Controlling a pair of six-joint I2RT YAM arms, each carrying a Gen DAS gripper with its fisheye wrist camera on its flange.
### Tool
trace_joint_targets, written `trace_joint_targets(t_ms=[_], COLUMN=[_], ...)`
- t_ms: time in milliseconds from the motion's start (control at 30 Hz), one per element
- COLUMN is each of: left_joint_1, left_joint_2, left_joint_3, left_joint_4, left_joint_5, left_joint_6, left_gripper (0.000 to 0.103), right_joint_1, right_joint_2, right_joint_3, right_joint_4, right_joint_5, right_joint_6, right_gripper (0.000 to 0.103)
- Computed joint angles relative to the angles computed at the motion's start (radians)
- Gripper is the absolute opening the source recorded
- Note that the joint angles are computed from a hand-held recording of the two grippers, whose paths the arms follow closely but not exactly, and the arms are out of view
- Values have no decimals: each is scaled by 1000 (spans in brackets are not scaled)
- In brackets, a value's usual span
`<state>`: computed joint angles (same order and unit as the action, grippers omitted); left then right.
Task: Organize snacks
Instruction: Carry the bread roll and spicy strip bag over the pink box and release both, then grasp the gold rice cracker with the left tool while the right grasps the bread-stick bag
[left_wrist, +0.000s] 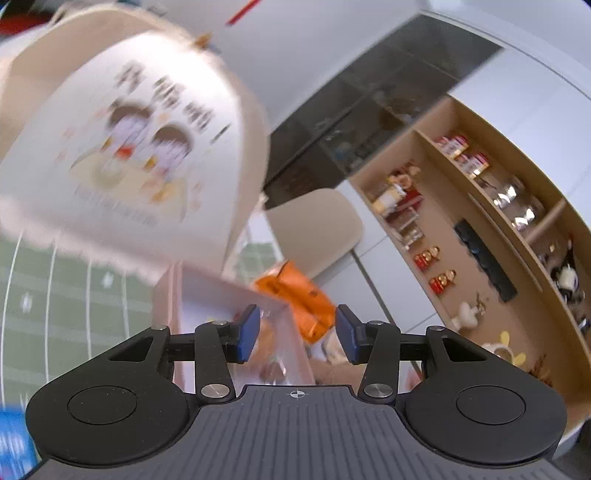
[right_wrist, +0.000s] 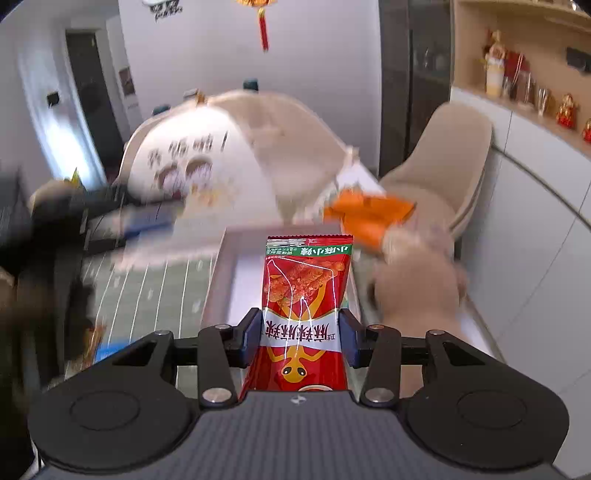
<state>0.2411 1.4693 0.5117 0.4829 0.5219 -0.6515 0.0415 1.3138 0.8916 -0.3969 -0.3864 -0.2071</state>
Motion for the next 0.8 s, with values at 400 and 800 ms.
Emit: trace_joint_targets(t_ms=[400, 800], left_joint_1=[262, 847], left_joint_2=[-452, -90], left_joint_3=[-198, -55], left_joint_4=[-549, -640], left_joint_5=[-146, 46], left_joint_6=[366, 770], left_gripper=[50, 50], right_joint_1=[97, 355], right_joint_2=[336, 73], right_joint_3=[243, -334], right_joint_4=[30, 201], right_joint_5=[-103, 16], right_joint_6=[-58, -123], right_gripper=[50, 50])
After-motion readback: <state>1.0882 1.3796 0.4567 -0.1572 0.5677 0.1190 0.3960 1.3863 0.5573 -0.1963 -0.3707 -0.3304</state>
